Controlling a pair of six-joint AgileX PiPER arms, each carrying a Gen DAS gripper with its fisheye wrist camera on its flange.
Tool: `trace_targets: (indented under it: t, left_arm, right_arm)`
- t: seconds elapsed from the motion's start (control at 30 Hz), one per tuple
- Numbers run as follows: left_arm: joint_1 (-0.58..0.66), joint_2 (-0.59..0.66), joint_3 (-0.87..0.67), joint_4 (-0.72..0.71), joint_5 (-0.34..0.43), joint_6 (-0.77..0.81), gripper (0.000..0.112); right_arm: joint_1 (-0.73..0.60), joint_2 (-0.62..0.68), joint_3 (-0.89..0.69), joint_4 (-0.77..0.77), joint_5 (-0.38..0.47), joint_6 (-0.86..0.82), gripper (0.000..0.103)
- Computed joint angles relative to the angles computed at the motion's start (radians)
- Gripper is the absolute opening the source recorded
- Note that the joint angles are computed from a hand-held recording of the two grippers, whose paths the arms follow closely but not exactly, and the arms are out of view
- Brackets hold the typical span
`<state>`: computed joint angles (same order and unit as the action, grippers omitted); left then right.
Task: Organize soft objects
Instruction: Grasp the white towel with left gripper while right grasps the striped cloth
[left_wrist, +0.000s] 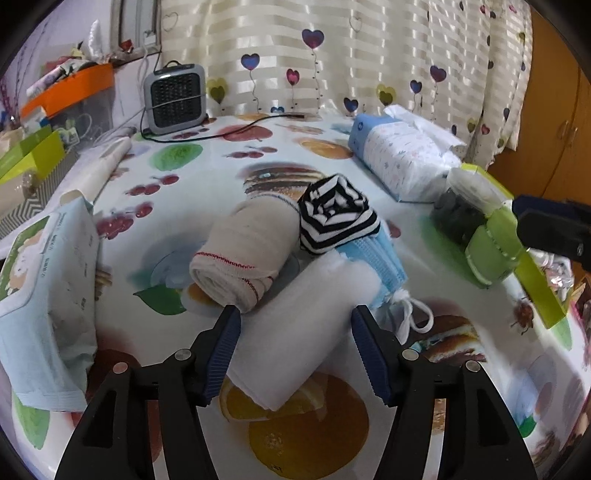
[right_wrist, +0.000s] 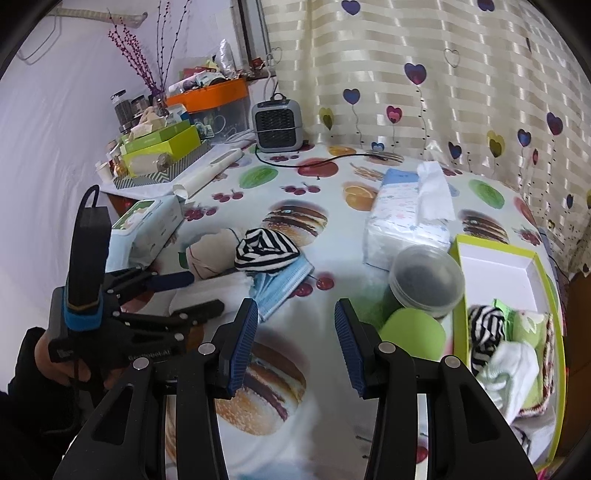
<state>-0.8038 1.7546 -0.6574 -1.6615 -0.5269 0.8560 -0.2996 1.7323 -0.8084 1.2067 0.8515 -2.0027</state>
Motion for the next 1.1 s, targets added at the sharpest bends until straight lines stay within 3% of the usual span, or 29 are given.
trace_targets:
  t: [0.1, 0.17, 0.23, 0.33, 0.53, 1.03, 1.1]
  left_arm:
    - [-0.012, 0.014, -0.016, -0.046, -0.018, 0.049, 0.058]
    - [-0.017, 0.008, -0.01, -0.049, -0.025, 0.043, 0.039]
    - [-0.016, -0.009, 0.013, -0.013, -0.018, -0.005, 0.028]
    - [-0.015, -0.04, 0.051, 0.058, 0.005, -0.1, 0.021]
    - [-0.023, -0.088, 0.116, 0.158, 0.019, -0.261, 0.02]
    - [0.005, -0.097, 0.158, 0.287, 0.041, -0.408, 0.02]
    - [0.002, -0.096, 0.157, 0.281, 0.039, -0.404, 0.02]
  right_arm:
    - [0.041, 0.007, -0.01, 0.008, -0.023, 0.015, 0.045]
    - [0.072, 0.014, -0.019, 0.013, -0.041, 0.025, 0.045]
    - [0.103, 0.023, -0.03, 0.016, -0.057, 0.04, 0.045]
    - [0.155, 0.041, -0.055, 0.015, -0.084, 0.065, 0.045]
    - [0.269, 0.103, -0.116, 0.006, -0.162, 0.122, 0.045]
    - [0.44, 0.262, -0.293, -0.127, -0.293, 0.324, 0.045]
    - [0.435, 0.262, -0.291, -0.113, -0.282, 0.31, 0.03]
